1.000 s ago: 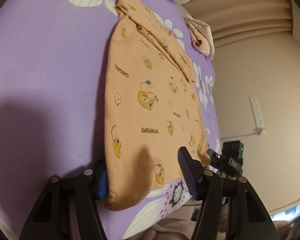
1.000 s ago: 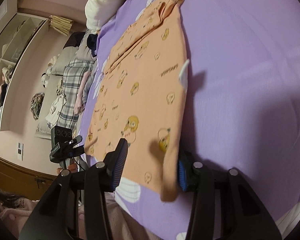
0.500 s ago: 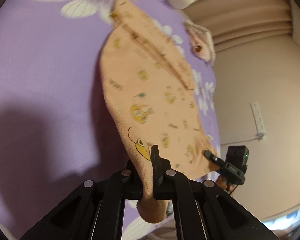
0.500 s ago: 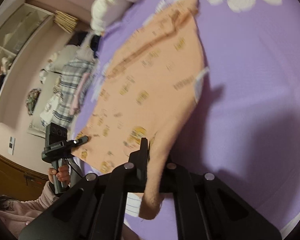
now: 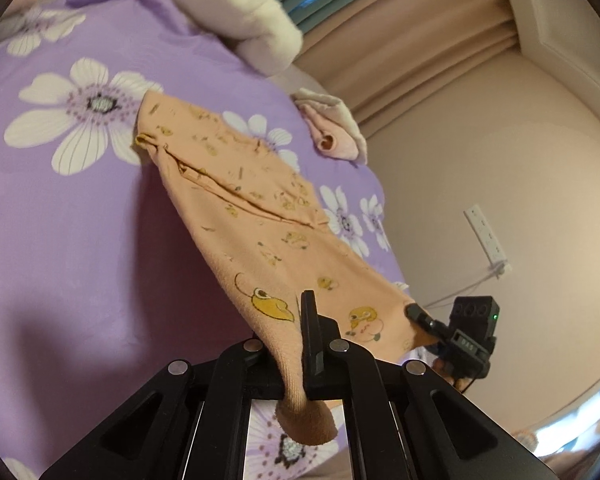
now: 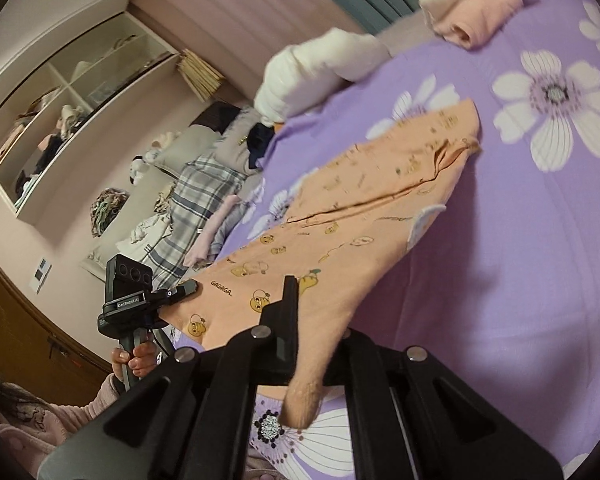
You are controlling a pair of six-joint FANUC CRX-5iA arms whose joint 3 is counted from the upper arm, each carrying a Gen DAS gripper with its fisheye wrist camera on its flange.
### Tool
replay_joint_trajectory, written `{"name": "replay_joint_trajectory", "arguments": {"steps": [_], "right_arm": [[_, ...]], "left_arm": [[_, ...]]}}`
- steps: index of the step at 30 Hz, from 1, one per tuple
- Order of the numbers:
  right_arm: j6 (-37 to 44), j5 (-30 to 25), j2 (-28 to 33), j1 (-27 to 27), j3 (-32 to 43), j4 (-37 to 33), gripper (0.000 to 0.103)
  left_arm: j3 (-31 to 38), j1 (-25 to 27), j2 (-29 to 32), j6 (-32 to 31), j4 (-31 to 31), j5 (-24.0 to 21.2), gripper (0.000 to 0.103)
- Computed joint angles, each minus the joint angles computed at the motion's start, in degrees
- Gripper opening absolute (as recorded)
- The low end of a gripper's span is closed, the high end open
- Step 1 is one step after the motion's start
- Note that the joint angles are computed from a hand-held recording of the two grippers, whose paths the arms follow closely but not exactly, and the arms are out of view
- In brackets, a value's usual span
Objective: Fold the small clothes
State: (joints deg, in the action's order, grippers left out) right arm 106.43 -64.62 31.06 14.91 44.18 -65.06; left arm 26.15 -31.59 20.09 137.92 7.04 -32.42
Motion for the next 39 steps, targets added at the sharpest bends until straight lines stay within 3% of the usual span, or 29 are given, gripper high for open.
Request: {"name": "replay_joint_trajectory", "arguments": {"steps": [12, 27, 31, 39], "right_arm": [[3.2, 0.3, -4.0, -1.7, -4.3, -1.0, 0.003], [12.8, -2.1, -11.8, -3.4, -11.1, -1.8, 0.004], [10.7, -1.8, -9.7, -3.6, -9.0, -2.5, 0.004], [-0.4, -0.7, -1.4, -2.5, 2.4, -0.5, 0.005]], "left_arm": [[0.6, -1.3, -1.9, -2.0, -1.1, -2.3, 0.001], [6.0, -4.3, -2.1, -3.4, -3.4, -10.4, 0.001], [4.2, -2.8, -1.9, -2.6, -1.5, -7.3, 0.001], [5.3, 1.7, 0.6, -0.5, 0.7, -4.5, 0.001]]}}
